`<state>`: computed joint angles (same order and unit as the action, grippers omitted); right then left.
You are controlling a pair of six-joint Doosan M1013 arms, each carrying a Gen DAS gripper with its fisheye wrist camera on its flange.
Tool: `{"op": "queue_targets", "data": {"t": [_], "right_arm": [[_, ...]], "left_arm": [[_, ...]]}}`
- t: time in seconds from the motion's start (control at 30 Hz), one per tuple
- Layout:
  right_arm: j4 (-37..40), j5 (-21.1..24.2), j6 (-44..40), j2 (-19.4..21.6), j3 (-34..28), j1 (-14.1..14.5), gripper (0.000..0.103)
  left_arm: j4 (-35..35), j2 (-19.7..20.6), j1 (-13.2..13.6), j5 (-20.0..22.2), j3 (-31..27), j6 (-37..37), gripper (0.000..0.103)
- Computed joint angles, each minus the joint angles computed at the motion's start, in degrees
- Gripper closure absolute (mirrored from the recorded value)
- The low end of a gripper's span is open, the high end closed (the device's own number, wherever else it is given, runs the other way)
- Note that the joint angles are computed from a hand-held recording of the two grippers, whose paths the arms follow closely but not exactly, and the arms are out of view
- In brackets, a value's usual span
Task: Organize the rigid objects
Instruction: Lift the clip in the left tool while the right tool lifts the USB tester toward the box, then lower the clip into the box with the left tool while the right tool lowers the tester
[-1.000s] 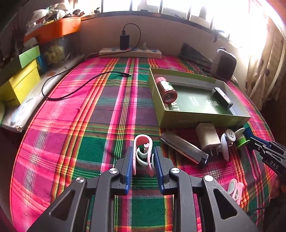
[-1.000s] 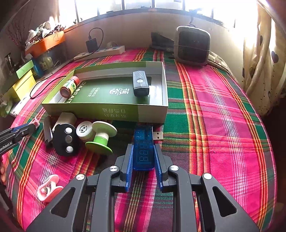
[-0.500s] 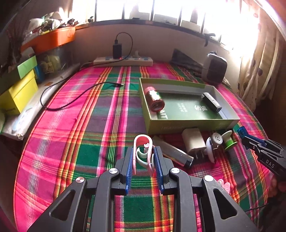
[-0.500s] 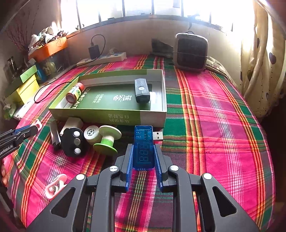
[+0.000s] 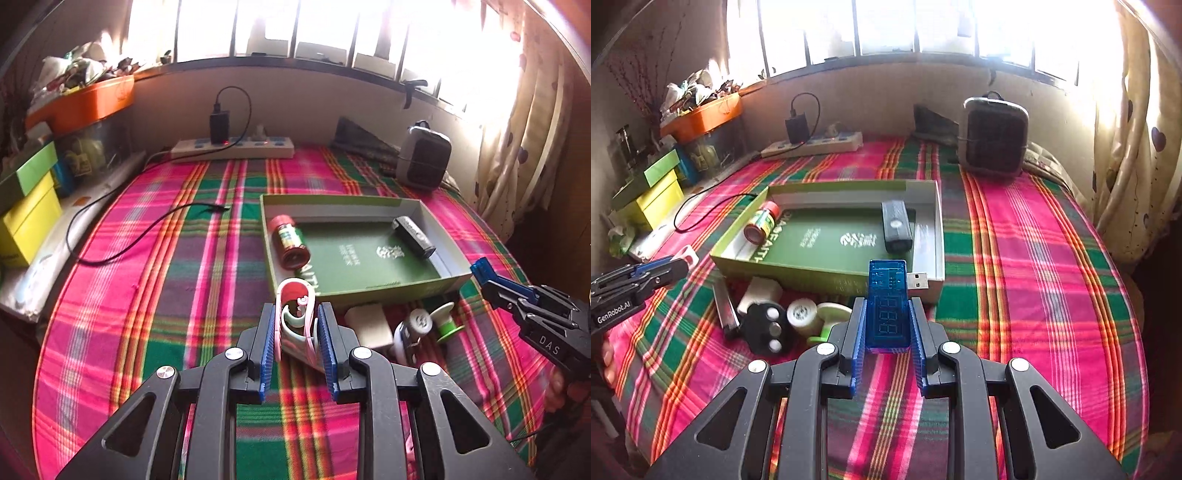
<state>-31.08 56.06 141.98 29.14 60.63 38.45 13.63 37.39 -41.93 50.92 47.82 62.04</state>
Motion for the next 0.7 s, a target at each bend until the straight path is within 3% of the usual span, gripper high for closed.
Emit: {"op": "queue_targets", "data": {"t": [0.4, 0.7], "right_arm": [[4.4, -0.4, -6.8, 2.8, -5.3, -1.8, 0.08], [10.8, -0.2, -12.3, 5.7, -9.3, -3.6, 0.08]], "left_arm": [[-3.7, 5.9, 0.4, 3.7, -11.0, 5.1, 0.081], [-7.2, 12.0, 0.7, 9.5, -21.3, 8.9, 0.081]]}}
